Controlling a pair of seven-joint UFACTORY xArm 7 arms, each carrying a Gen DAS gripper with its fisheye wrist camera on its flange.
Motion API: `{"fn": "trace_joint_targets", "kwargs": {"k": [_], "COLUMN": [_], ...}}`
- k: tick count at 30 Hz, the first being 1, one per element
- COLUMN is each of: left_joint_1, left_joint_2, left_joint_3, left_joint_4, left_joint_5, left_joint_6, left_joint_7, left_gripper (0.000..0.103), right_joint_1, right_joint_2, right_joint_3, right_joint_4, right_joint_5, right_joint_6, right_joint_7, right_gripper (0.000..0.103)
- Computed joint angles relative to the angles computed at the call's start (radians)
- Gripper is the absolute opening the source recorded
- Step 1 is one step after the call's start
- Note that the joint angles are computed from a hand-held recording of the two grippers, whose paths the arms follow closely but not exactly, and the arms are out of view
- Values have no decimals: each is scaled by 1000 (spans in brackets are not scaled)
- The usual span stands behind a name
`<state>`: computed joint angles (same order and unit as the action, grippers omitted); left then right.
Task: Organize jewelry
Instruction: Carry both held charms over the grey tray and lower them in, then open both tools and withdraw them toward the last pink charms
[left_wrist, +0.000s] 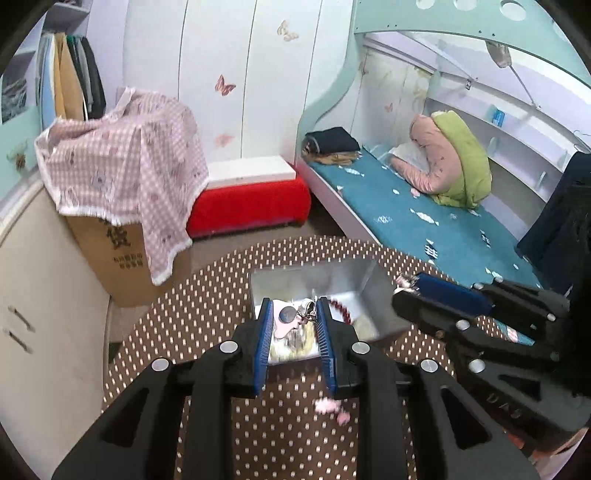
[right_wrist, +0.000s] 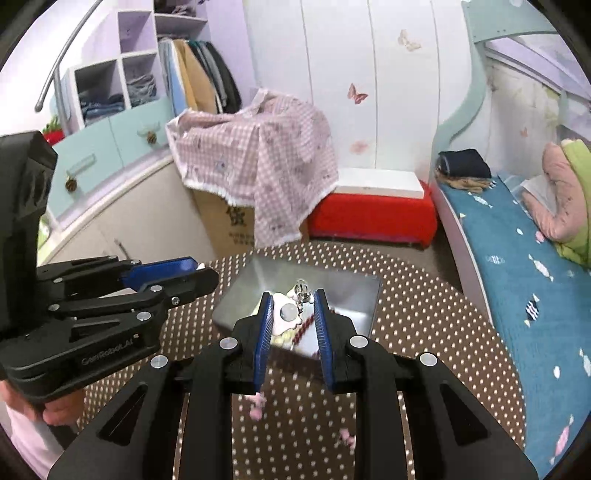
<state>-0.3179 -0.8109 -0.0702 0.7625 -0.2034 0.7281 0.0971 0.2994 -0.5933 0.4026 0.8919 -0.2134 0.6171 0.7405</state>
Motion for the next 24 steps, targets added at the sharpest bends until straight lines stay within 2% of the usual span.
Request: {"fn": "trace_joint_targets", "kwargs": {"k": [6, 15, 18, 20, 22, 24], "left_joint_1": [1, -10, 26, 43, 54, 47], "left_joint_2": [69, 169, 188, 206, 202, 195], "left_joint_3": [-11, 2, -18, -23, -23, -11], "left_joint_4": [52, 89, 103, 123, 114, 106], "left_joint_5": [-2, -26, -5, 7, 15, 10], "left_joint_6": [-14, 0, 24, 60, 50, 54], "left_joint_7": [-15, -10, -57, -89, -107, -98], "left_gripper": [22, 22, 25, 51, 59, 61], "right_joint_1": [-44, -36, -17, -25, -60, -76], "right_joint_2": [38, 90, 95, 85, 58, 27], "right_joint_3": [-5, -37, -59, -56, -31, -24], "right_joint_4": [7, 10, 1, -4, -8, -30], "right_joint_5": [-7, -3, 24, 30, -1, -23], "right_joint_6": [-30, -65, -94, -81, -48, -54], "right_joint_7": [71, 103, 100, 122, 167, 190], "right_gripper": [23, 23, 25, 37, 70, 72]}}
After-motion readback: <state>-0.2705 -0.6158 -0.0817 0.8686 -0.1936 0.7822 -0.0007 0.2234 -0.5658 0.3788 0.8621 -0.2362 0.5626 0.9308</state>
